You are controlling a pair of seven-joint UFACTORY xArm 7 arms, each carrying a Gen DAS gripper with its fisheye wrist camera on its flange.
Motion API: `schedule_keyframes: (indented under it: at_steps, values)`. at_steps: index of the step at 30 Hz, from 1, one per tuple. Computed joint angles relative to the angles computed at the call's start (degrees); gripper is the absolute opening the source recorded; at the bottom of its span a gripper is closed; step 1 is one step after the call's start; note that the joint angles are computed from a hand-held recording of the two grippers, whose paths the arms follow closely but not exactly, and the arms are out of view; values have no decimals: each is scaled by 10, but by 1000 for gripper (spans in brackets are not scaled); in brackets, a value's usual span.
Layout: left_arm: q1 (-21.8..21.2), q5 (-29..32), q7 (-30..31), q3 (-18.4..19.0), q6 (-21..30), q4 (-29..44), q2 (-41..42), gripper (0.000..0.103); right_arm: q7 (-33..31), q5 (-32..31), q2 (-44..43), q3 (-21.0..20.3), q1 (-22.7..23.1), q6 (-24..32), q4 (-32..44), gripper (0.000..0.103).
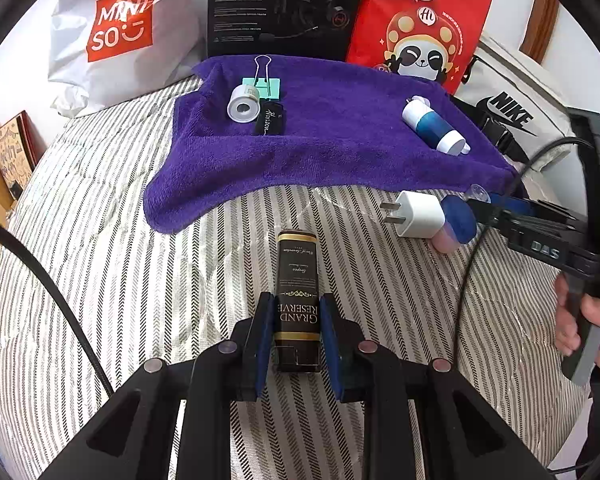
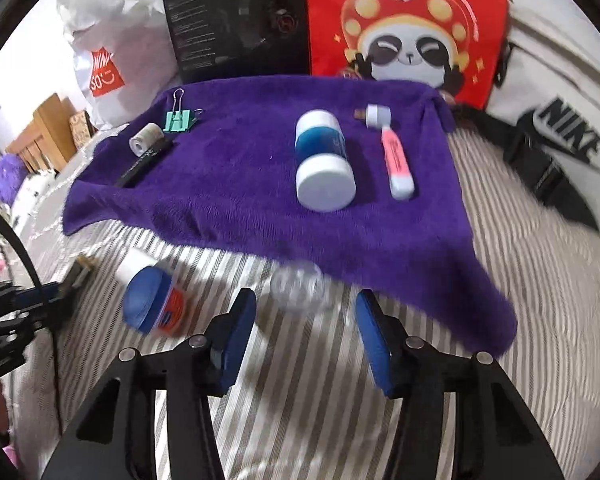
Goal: Organize rigid objects
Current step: 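Grasp the clear lid with the right tool while the left tool lifts its box, then carry the Grand Reserve box with the left tool while the right tool carries the lid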
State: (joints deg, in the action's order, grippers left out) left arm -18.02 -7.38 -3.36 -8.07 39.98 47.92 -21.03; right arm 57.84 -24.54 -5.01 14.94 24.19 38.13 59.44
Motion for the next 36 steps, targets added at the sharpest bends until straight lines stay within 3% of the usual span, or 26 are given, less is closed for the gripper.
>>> schedule_keyframes:
  at_steps: [2,3,4,6,9,12,20,26,30,36]
  values:
    - [1,-2,-4,0,1,1,0,22,6,-20,15,3,1,16,18,44]
    - [1,-1,-6,0,1,2,1,22,5,-28,22,2,3,15,23,29]
    - [1,-1,-5,0,-2,1,2,23,7,-38,24,2,5,18,26,27]
    - [-1,-2,-1,1,-6,-1,2,23,4,-45,27,0,10,26,31,27]
    - [-4,-12,10,7,-4,3,5,23,-24,5,5,-7,13,10,12,27]
    - [-4,-16,18,9,-3,8,11,23,-23,16,-22,0,11,15,-6,27]
    - [6,34,12,-11,17,47,46,23,-17,60,-93,23,5,27,-64,27]
    - [4,33,15,-9,12,62,67,27,-18,84,-120,33,-1,27,-87,27]
    - [8,67,-5,-21,-2,59,69,27,-23,97,-128,36,-3,26,-98,27]
    - [5,68,-20,-18,-9,54,65,22,-25,105,-139,41,-5,26,-105,27]
